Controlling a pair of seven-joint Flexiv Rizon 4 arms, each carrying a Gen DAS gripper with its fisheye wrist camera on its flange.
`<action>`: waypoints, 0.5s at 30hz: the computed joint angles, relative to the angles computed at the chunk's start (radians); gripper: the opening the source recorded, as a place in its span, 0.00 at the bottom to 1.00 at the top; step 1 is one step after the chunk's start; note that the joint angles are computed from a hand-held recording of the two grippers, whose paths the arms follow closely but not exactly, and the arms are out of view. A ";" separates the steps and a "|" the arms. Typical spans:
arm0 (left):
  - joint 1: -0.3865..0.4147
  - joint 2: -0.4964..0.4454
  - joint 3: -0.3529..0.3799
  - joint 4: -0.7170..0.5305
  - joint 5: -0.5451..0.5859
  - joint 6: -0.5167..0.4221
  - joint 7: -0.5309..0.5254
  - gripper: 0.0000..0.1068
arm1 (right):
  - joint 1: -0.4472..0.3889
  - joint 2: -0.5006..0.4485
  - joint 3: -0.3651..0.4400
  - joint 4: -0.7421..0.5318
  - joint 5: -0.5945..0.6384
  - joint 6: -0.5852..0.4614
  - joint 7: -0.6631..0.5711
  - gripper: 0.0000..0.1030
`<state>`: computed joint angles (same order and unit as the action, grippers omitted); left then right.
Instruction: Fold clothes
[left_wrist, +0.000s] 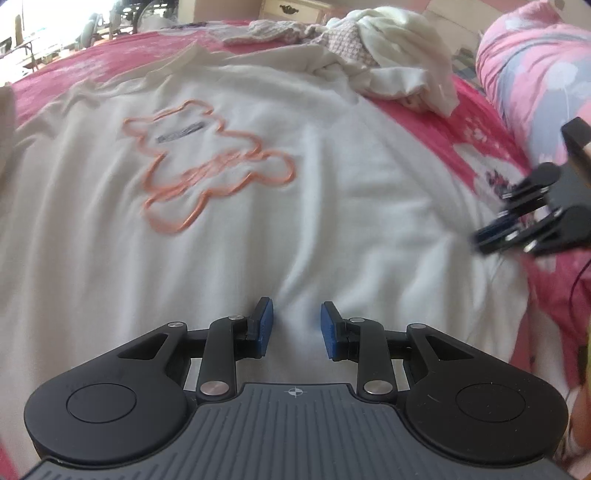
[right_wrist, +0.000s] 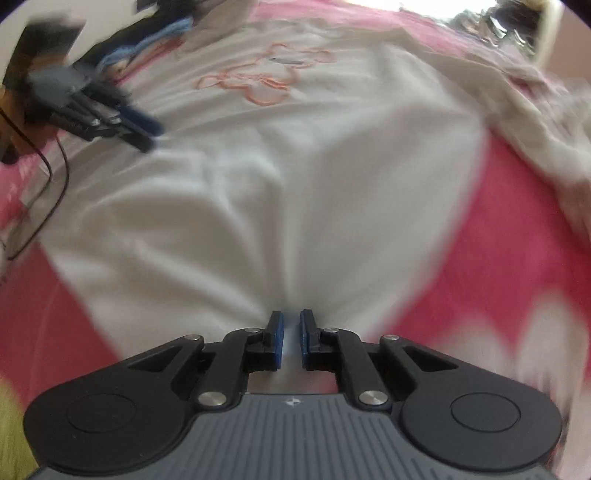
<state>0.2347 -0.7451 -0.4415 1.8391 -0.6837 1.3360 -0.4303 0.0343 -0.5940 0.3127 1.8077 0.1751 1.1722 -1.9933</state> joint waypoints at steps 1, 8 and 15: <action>0.015 0.021 0.000 0.032 -0.007 -0.001 -0.003 0.27 | 0.008 0.030 -0.032 0.009 -0.008 -0.047 0.052 0.06; 0.062 0.096 -0.017 0.117 -0.134 0.010 0.025 0.27 | 0.050 0.067 -0.068 -0.044 -0.061 -0.006 0.143 0.12; -0.042 -0.054 0.078 -0.092 -0.086 0.052 -0.129 0.24 | 0.097 -0.234 0.021 -0.398 -0.033 0.038 0.161 0.13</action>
